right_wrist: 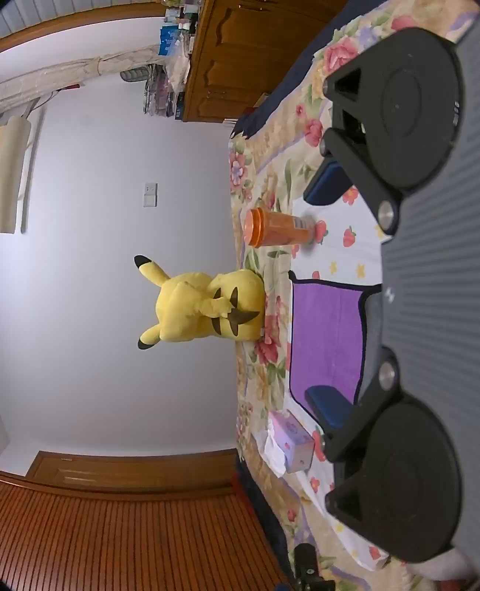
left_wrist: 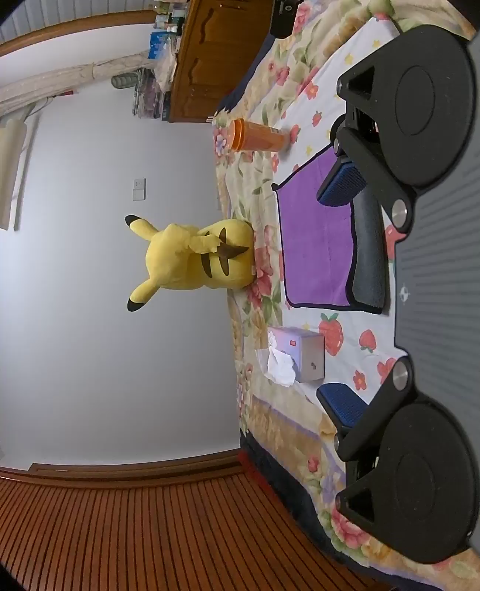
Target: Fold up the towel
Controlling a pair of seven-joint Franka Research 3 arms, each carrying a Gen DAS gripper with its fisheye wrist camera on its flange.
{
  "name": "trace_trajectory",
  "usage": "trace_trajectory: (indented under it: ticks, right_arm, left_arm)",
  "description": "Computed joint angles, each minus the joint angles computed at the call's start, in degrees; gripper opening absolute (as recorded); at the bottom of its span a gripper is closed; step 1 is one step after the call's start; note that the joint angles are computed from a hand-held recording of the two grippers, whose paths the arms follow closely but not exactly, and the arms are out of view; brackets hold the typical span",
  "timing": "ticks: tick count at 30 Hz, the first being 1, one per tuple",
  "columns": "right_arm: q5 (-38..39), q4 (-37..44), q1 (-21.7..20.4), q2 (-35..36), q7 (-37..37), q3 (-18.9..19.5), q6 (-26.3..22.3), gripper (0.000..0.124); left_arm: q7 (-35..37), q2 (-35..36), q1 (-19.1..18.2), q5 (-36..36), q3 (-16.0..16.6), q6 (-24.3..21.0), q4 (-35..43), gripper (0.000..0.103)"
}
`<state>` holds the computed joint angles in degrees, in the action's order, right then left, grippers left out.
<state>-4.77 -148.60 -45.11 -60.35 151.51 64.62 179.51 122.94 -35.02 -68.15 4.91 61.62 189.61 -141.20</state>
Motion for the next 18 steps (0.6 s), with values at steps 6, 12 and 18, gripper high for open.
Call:
trace_trajectory:
  ticks: [6, 12, 18]
  right_arm:
    - [0.0, -0.3, 0.2, 0.0, 0.1, -0.2, 0.2, 0.103]
    - [0.0, -0.3, 0.1, 0.0, 0.0, -0.1, 0.4, 0.103]
    - [0.1, -0.3, -0.2, -0.1, 0.1, 0.1, 0.4, 0.103]
  left_arm:
    - [0.4, 0.0, -0.2, 0.2, 0.2, 0.4, -0.1, 0.103]
    - [0.1, 0.1, -0.2, 0.4, 0.3, 0.5, 0.0, 0.103]
    - [0.0, 0.0, -0.2, 0.6, 0.3, 0.6, -0.1, 0.103]
